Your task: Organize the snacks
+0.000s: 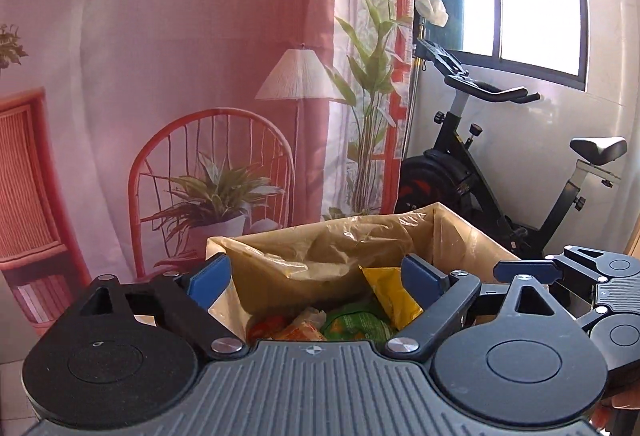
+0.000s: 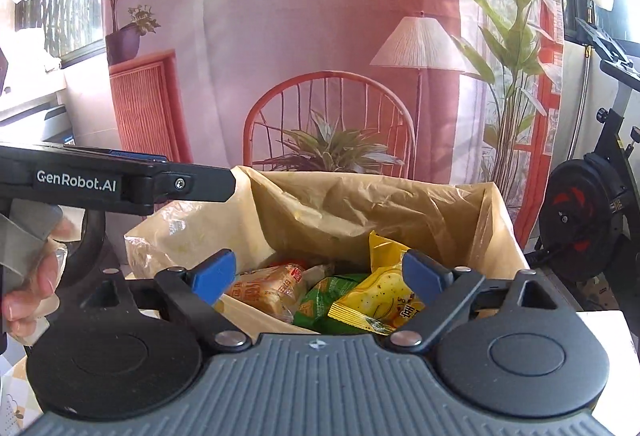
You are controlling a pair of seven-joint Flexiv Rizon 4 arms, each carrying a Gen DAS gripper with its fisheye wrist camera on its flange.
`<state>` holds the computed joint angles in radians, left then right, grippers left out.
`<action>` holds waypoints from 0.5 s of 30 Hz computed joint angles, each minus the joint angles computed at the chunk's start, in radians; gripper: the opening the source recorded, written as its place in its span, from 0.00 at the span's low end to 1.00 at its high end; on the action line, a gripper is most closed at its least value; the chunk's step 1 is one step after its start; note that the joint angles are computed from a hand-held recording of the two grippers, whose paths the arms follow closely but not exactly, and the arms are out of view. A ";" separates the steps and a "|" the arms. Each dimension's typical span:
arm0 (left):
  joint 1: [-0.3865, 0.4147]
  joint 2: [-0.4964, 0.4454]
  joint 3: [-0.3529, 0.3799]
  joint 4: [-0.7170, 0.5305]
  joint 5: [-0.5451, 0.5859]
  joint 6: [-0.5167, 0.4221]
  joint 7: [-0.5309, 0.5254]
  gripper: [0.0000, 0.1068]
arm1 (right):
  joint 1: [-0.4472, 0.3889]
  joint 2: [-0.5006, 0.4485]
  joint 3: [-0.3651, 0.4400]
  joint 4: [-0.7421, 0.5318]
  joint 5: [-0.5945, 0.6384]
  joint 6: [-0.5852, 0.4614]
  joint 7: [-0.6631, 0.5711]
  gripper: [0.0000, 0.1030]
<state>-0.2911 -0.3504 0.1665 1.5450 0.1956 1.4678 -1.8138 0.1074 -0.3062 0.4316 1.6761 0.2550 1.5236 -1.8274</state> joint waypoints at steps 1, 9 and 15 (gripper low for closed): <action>-0.028 0.011 0.034 -0.002 0.029 -0.006 -0.028 0.88 | 0.004 0.013 -0.005 0.010 -0.004 0.003 0.007 0.95; -0.067 0.138 0.073 0.054 0.207 -0.036 -0.210 0.90 | 0.139 0.119 -0.169 0.140 -0.126 0.139 0.219 1.00; -0.087 0.227 0.073 0.070 0.385 -0.104 -0.404 0.92 | 0.337 0.207 -0.428 0.278 -0.343 0.242 0.478 1.00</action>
<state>-0.3783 -0.1237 0.2394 1.6151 0.5801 1.3633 -2.2174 0.4444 -0.0992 0.0032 1.9544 -0.0876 1.7654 -1.3497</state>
